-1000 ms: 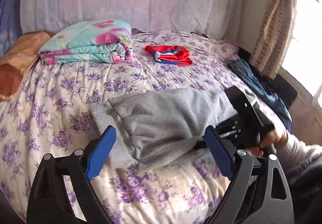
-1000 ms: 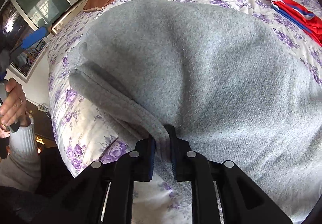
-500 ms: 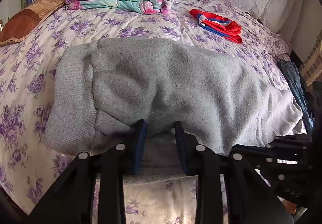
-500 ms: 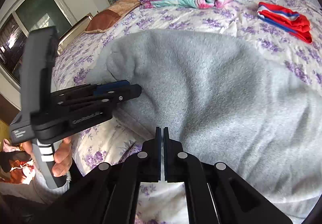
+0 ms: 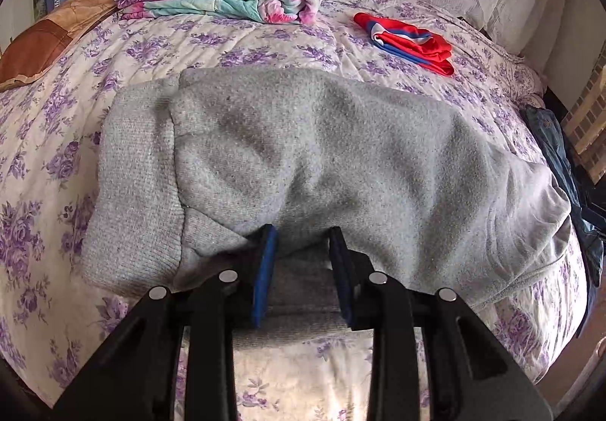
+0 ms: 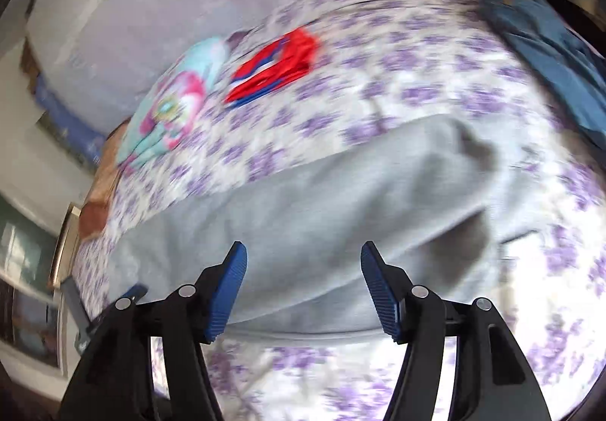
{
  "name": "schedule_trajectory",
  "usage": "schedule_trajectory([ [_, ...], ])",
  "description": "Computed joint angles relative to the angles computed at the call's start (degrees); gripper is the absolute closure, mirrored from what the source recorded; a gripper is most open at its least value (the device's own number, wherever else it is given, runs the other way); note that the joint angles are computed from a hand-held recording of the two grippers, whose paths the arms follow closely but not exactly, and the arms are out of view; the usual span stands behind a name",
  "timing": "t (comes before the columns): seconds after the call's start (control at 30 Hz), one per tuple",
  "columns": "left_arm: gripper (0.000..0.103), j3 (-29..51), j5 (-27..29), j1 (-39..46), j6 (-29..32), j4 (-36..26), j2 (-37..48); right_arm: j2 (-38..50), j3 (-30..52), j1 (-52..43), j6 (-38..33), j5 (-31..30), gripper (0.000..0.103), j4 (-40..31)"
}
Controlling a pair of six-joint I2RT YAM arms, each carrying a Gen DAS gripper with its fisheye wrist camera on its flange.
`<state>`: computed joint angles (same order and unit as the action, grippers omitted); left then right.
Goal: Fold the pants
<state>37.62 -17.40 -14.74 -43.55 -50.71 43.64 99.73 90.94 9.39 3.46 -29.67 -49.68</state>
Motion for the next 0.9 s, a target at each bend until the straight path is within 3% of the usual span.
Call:
schedule_trajectory([
  [0.13, 0.074, 0.5, 1.5, 1.3, 1.0, -0.1, 0.4, 9.3, 8.5, -10.6, 2.4, 0.4, 0.044, -0.6],
  [0.2, 0.074, 0.7, 2.6, 2.1, 1.4, -0.2, 0.4, 15.7, 13.9, -13.3, 3.2, -2.6, 0.050, -2.9],
  [0.3, 0.074, 0.7, 4.3, 3.7, 2.4, -0.1, 0.2, 23.3, 19.9, -13.7, 4.9, -7.8, 0.053, -5.4],
  [0.4, 0.079, 0.7, 6.2, 6.3, 3.6, 0.3, 0.2, 28.6, 23.3, -12.0, 8.2, -11.0, 0.056, -3.2],
  [0.43, 0.082, 0.8, 6.0, 7.1, 3.9, 0.3, 0.6, 29.0, 22.8, -11.4, 9.9, -10.7, 0.082, -0.6],
  [0.47, 0.087, 0.6, 6.4, 8.3, 5.0, 0.6, 0.8, 28.8, 21.9, -10.9, 10.8, -9.8, 0.088, 1.6],
  [0.6, 0.092, 0.2, 12.6, 14.8, 10.0, 0.6, -0.3, 19.9, 13.2, -10.0, 10.6, -6.1, 0.089, 7.8],
  [0.77, 0.093, 0.2, 15.3, 17.2, 14.2, 0.5, -0.3, 7.8, 2.2, -14.1, 7.1, -8.6, 0.089, 8.5],
  [0.9, 0.093, 1.0, 17.2, 18.9, 19.1, 0.2, 0.8, 11.3, -0.6, -14.3, 2.7, -4.0, 0.083, 7.7],
])
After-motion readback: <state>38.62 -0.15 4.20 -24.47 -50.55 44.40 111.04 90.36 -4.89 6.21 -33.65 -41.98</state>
